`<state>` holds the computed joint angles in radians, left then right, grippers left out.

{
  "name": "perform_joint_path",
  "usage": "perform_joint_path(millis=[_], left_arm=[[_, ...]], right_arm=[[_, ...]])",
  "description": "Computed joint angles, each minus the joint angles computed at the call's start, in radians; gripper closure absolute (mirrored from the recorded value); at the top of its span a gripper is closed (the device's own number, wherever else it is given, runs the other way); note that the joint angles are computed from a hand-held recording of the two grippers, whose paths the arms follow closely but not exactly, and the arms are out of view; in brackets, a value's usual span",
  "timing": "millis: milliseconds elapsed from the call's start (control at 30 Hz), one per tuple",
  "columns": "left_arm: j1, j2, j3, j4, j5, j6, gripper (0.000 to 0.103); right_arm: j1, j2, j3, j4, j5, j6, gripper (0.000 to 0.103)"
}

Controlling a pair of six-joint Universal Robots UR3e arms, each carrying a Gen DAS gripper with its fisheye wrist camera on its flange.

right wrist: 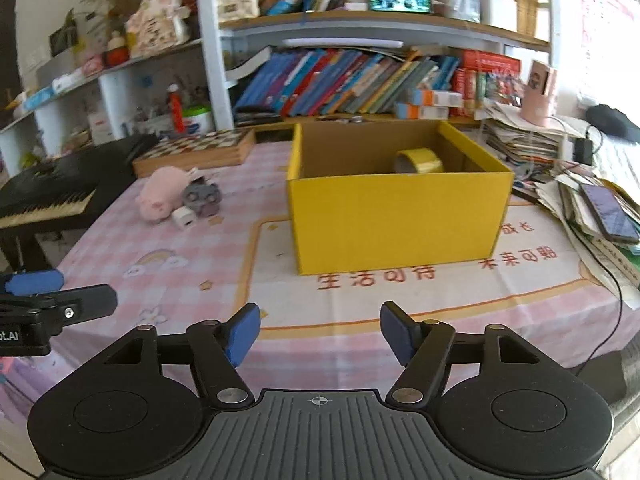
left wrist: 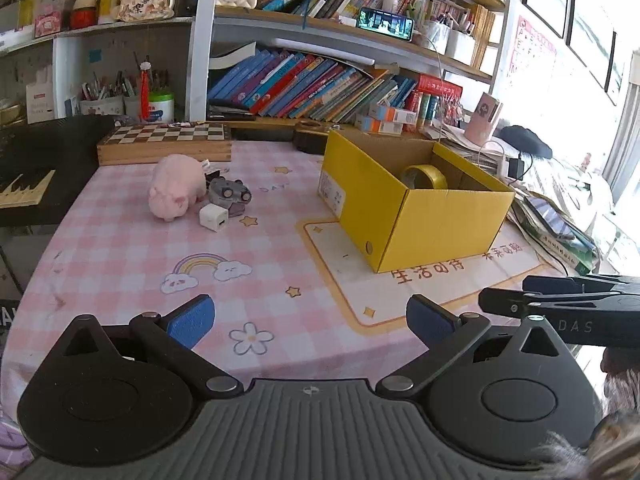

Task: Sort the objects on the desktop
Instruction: 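Withdraw both open tools from the yellow box toward the pink pig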

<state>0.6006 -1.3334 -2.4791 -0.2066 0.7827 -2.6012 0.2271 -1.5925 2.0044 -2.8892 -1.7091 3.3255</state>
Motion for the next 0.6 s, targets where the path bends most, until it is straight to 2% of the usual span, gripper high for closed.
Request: perform_joint_path(millis=[367,600], left_arm=[[0.152,0.133,-0.025,-0.243,-0.060,0.166,0.000],[0.195,0.144,-0.014,-0.308,-0.070,0.210,0.000]], right_arm=[[0.097,0.077,-0.077,0.048,-0.009,0.043,0.029],[0.142,0.113,-0.120,0.060,-0.026,0.051,0.029]])
